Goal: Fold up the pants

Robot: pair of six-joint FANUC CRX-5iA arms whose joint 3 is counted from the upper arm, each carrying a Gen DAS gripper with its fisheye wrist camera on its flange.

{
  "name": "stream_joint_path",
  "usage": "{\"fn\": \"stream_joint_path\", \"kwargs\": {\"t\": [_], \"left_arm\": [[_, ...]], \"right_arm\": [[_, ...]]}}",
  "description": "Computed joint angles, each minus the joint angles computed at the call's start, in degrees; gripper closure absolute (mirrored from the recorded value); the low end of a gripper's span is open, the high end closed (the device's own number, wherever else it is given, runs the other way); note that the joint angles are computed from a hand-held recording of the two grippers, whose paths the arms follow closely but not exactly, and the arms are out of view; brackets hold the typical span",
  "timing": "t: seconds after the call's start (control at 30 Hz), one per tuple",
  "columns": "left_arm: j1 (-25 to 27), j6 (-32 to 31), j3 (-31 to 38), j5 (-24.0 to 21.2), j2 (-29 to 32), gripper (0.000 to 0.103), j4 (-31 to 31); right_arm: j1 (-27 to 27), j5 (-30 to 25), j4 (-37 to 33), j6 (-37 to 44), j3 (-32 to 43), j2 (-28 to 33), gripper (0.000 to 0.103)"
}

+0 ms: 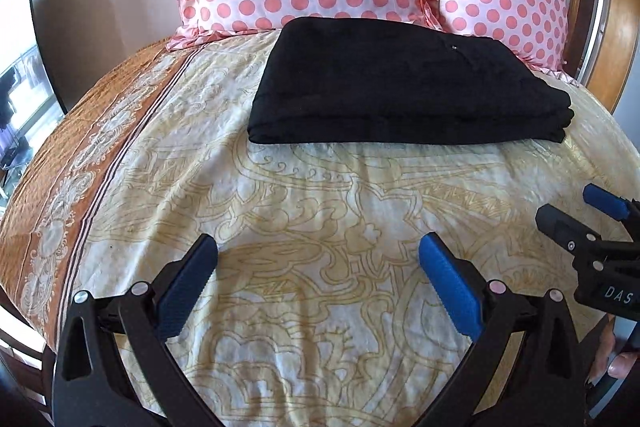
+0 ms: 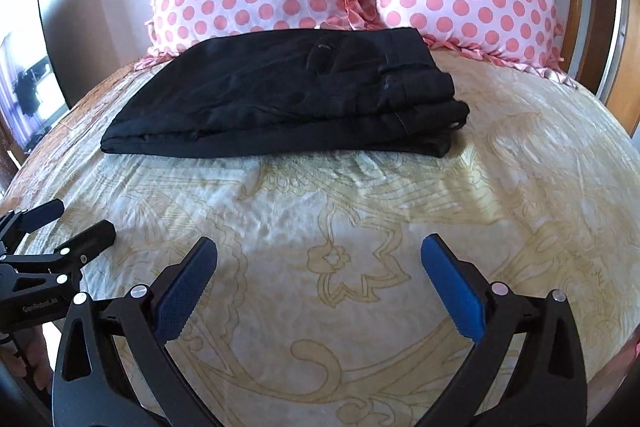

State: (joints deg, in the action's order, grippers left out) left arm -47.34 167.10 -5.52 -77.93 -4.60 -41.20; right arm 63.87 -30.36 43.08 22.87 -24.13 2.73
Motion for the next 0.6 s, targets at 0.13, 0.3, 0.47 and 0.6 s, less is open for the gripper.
{"fn": "stream_joint_path", "kwargs": {"t": [0.13,0.3,0.47,0.6], "left_arm": [[-0.53,0.49,-0.23,0.04,-0.07,0.002,-0.89],[-2.23,2.45,-0.65,-0.15,0.06,0.002,-3.32],[-2.83,3.19,-0.85,-0.15,0.09,0.002,-4.34],[-2.75,3.10,-0.86,-0.11,0.09,0.002,-4.24]], "right_arm": [[0.70,-1.18,2.21,-1.06,-0.53,0.09,0.001],[0.70,-1.04,3.23,-2.15,-1.07,-0.04,0.001],[0.70,-1.15,3.91,-3.00,-1.29,-0.08,0.001],[0.75,-1.24,3.92,-3.02,-1.23,-0.05,0.001]]}}
